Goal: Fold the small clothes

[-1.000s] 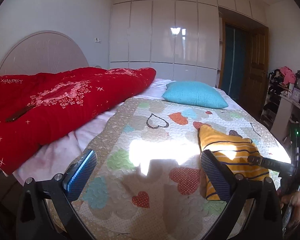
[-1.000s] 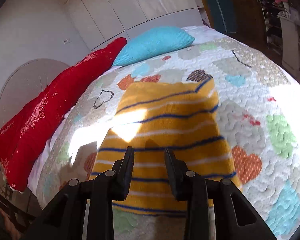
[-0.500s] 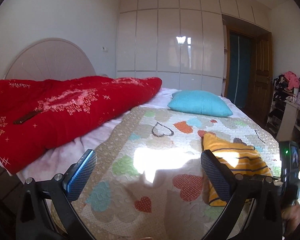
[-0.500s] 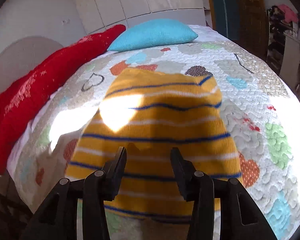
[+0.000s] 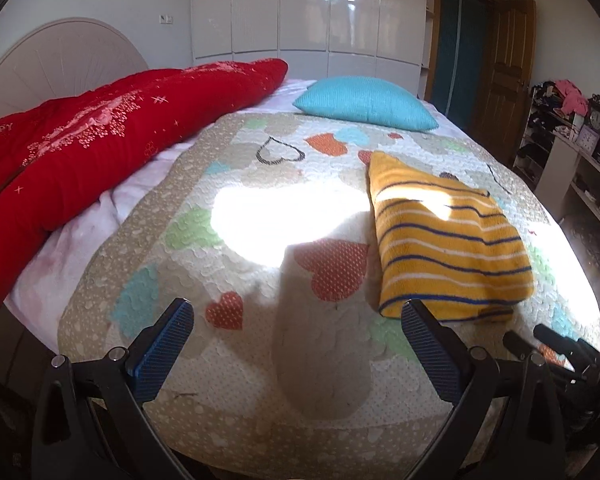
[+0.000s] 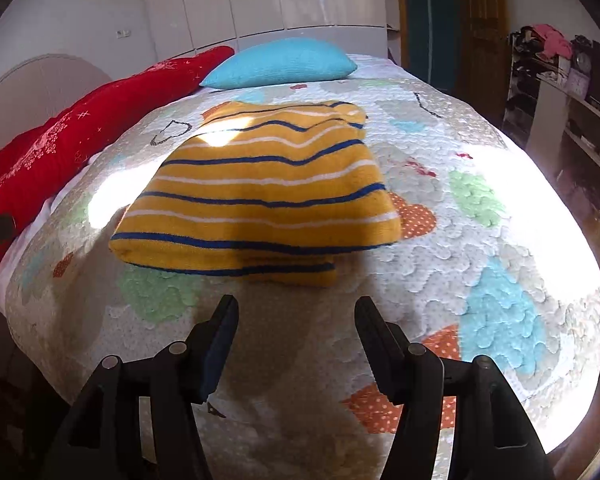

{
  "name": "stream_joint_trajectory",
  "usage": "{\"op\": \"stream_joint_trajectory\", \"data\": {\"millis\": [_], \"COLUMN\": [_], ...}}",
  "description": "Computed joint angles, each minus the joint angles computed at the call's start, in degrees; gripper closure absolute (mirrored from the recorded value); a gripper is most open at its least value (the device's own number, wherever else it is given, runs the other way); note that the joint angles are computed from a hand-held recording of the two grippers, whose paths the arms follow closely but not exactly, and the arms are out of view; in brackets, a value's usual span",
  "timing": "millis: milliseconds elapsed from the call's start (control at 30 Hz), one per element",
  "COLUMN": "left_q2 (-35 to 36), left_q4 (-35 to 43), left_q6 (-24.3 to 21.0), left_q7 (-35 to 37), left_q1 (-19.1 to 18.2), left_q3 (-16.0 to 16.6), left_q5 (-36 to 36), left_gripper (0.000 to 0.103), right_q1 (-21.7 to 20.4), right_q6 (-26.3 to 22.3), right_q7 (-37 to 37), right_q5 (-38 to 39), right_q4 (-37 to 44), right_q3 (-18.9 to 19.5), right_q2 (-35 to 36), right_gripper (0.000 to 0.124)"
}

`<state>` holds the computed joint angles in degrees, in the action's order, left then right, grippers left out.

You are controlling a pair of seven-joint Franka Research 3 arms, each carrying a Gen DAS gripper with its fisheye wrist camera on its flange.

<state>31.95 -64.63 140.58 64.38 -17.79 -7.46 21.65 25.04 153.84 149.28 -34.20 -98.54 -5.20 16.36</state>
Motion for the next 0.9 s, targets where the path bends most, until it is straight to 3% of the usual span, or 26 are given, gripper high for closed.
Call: {"op": "stream_joint_trajectory", "data": {"millis": [167,300,533,900], "left_q2": [0.21,0.22,0.67,2.3], "left_q4": [-0.63,-0.63,0.21,2.74], "left_q6": [-1.77,-1.57,-2.99,-6.48], "left_q7": [2.38,2.73,3.35,4.3], "left_q1": [-0.74,-0.9,-0.67,-0.62], "left_q3": [-0.84,-0.82,-1.13,-1.17], "left_q5": [-0.41,-0.63,-1.76,-3.33], "left_gripper": [0.0,0.0,0.0,0.0], "right_q1": [2.49,2.63,-0.97,0.51], "right_q6": [-11.2,-19.36,-13.77,-10.22], "right_q7": [4.76,6.79,4.43,-0.73], "right_q5": [-11.36,-18.66,-14.14,-5.53], "right_q4": [2.08,3.27,3.79,6.72], "right_q3": [-1.89,-0.53,2.91,1.58], "right_q2": [-0.95,-1.58,-0.93,2.57], "right_gripper": [0.056,0.052,0.048,0.048]}}
